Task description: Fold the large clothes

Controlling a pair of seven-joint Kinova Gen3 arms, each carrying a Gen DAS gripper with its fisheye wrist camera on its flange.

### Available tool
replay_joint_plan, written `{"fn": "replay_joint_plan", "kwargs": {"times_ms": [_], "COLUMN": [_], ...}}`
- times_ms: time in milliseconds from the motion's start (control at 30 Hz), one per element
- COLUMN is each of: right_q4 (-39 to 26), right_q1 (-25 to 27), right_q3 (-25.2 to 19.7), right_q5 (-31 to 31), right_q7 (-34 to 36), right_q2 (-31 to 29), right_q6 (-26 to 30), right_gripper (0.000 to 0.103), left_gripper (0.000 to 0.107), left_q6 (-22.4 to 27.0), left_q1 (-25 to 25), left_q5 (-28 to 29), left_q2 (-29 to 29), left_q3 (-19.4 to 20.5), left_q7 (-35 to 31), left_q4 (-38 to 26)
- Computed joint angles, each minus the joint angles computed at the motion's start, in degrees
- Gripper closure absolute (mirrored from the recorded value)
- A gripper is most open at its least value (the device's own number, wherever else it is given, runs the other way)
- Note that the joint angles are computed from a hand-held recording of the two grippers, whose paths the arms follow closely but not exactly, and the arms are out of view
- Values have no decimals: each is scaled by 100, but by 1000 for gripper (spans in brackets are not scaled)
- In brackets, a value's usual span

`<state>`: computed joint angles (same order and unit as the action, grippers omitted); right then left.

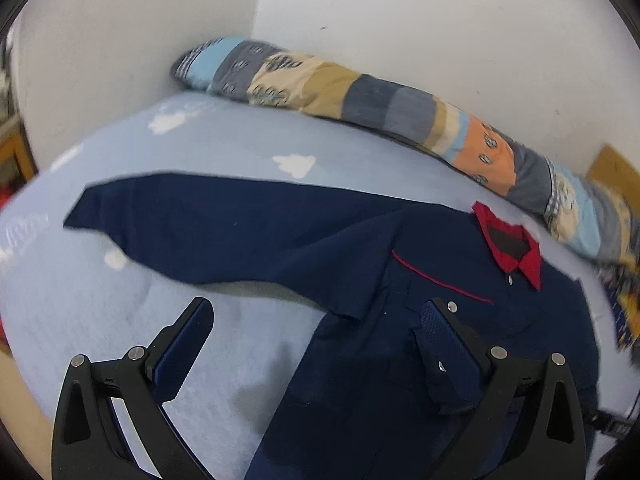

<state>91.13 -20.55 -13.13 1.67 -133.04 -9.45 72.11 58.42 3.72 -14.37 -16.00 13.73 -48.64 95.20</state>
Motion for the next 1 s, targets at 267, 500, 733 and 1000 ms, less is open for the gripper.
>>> {"fn": "replay_joint_plan", "kwargs": {"times_ms": [267, 500, 733, 1000], "right_q4": [-3, -54, -70, -170], "right_q1": [131, 226, 215, 18], "right_q3": [-4, -35, -76, -215], "right_q5": [-112, -109, -134, 116], "right_q7": [307, 238, 246, 122], "right_q2": [-359, -376, -319, -86], "right_q6": [-328, -278, -298, -258], "right_gripper": [14, 14, 14, 14], "left_gripper": [4, 4, 27, 27], "left_q6": [47, 502, 617, 431], "left_q1": [-914, -1710, -1934, -1749], "left_q5": [1747, 3189, 4787, 6629], "left_q2": [-233, 70, 818, 1541], "left_q3": [-1075, -2573, -4345, -5431], "left_q7": [-946, -2429, -3733, -4877], "left_q4": [199, 185, 358, 721]}}
